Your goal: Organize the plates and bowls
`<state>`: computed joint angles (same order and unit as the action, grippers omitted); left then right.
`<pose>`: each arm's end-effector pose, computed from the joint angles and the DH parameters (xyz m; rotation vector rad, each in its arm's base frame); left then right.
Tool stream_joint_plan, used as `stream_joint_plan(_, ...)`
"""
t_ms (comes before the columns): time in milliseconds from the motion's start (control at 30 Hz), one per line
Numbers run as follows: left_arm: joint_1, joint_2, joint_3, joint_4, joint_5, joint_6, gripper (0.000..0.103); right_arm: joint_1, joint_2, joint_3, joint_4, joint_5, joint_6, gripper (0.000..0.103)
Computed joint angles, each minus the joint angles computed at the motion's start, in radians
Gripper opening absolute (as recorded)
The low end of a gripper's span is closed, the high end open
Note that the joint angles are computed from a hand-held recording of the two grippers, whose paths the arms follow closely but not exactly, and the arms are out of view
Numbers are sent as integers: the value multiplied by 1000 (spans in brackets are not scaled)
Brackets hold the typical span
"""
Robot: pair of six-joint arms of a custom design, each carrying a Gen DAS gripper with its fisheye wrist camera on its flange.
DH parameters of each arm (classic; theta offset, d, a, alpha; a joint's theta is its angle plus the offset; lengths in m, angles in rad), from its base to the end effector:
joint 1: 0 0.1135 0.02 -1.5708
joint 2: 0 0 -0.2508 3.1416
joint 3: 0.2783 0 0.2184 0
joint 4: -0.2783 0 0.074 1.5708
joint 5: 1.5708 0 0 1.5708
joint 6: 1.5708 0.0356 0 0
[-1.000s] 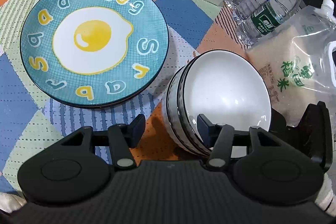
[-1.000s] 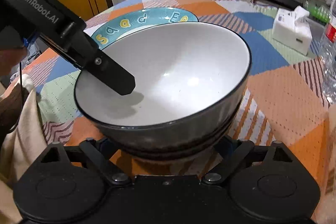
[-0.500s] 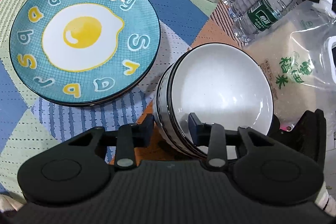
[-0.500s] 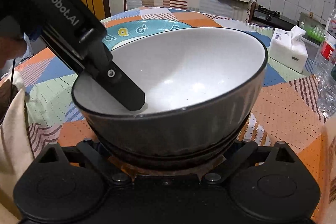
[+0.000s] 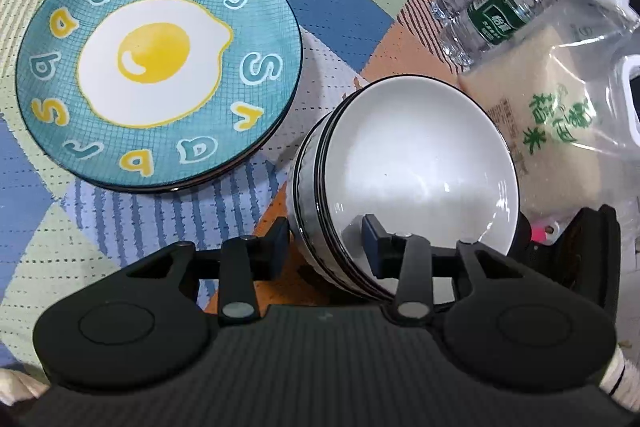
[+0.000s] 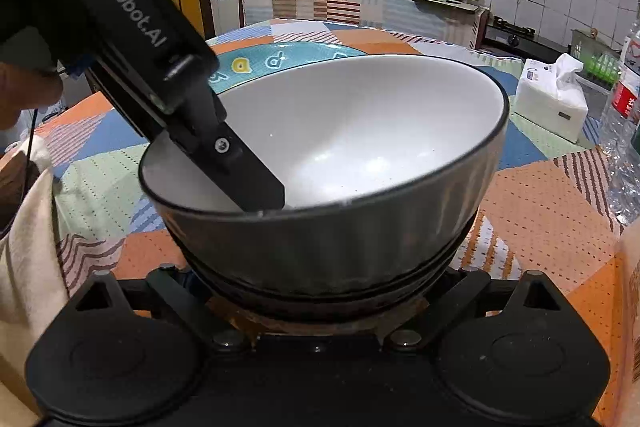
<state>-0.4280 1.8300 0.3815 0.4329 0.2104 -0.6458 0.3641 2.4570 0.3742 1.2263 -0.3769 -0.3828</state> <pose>0.2033 -0.1009 0.0623 -0.2126 2.6917 -0.6382 0.2139 0.0955 -0.0213 -1.0301 2.1628 0.4474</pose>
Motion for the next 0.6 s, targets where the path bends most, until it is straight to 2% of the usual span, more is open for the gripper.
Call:
stream_joint_plan(200,25,-179,-43,-110,21,18,37,25,-70,-63,27,0,35,99)
stream_joint_plan(300,38,-299,-42,-218,24,45,37,47,-150,-94,5,20,40,99)
stream_joint_plan(433,93,-411,-13,-371,47,100,37,90,-275,-97,-95,49,49,99)
stream_joint_plan(600,141,-525,22,-523,22,152,37,157,-316,-73,-119,81,108,99)
